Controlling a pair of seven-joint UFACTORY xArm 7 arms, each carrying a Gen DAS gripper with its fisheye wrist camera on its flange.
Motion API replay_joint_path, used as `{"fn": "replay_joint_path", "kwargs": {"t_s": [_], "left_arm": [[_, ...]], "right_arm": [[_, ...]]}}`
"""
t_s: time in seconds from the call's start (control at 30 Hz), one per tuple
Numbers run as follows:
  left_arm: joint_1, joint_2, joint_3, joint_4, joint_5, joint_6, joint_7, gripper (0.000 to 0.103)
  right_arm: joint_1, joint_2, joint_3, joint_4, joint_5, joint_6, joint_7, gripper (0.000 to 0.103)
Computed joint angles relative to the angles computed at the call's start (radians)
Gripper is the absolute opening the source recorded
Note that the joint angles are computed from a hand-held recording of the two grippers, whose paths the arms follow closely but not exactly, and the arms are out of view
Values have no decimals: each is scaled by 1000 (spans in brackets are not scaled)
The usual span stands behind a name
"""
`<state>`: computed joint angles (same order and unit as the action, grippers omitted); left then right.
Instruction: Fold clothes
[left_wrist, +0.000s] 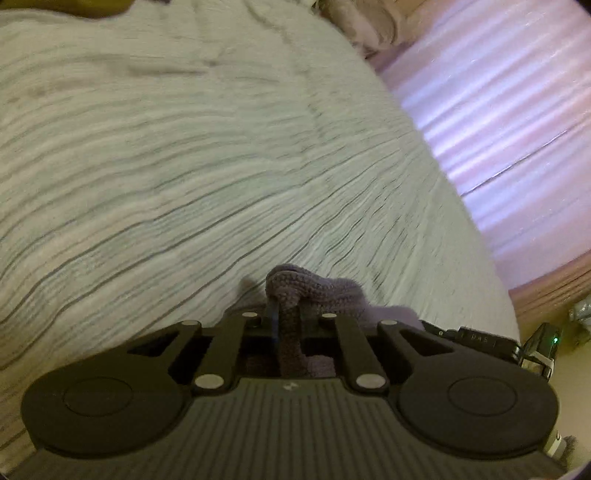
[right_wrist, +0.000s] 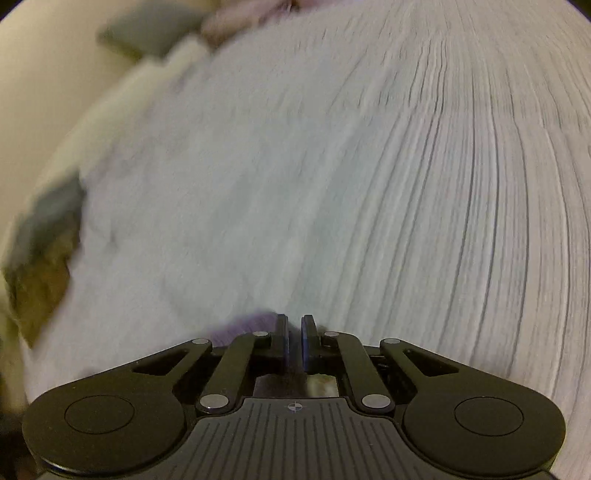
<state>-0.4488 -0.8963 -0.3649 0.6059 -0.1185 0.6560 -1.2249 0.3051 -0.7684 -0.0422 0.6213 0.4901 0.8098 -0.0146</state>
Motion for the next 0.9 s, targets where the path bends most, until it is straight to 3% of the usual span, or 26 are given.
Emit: {"fn": "replay_joint_path", "kwargs": {"t_s": [0.07, 0.23, 0.37, 0.4, 0.43, 0.47, 0.5, 0.53, 0.57, 0.6, 0.73, 0.9], "left_arm": [[-4, 7, 8, 17, -4, 30, 3, 13], [74, 65, -88, 248, 140, 281, 54, 17], [65, 180, -121, 347, 169, 216, 140, 17], [61, 213, -129, 356, 178, 197, 159, 17], [61, 248, -137, 367, 188, 190, 174, 16], [58, 275, -139, 370, 196, 182, 184, 15], [54, 300, -138, 367, 203, 170, 191, 16], [54, 323, -142, 365, 218, 168, 195, 13], [54, 345, -147, 363, 236, 170, 195, 11], [49, 361, -145, 356, 247, 169, 198, 9], [25, 377, -121, 278, 281, 97, 189, 7], [-7, 356, -79, 288, 254, 124, 183, 5]], "right_arm": [[3, -24, -19, 0, -1, 23, -20, 5], [-25, -137, 18, 22, -81, 53, -24, 6], [50, -170, 27, 43, -75, 87, -78, 10], [73, -172, 35, 38, -71, 81, -103, 33], [93, -166, 49, 35, -68, 63, -125, 67], [107, -154, 72, 28, -68, 26, -143, 69], [124, -158, 83, 10, -71, -7, -170, 68], [133, -152, 98, -1, -86, -27, -188, 60], [124, -124, 118, 3, -117, -19, -188, 49], [120, -97, 126, 2, -136, -7, -185, 31], [120, -51, 114, -50, -148, -31, -190, 30], [96, -45, 94, -16, -156, 17, -158, 30]]}}
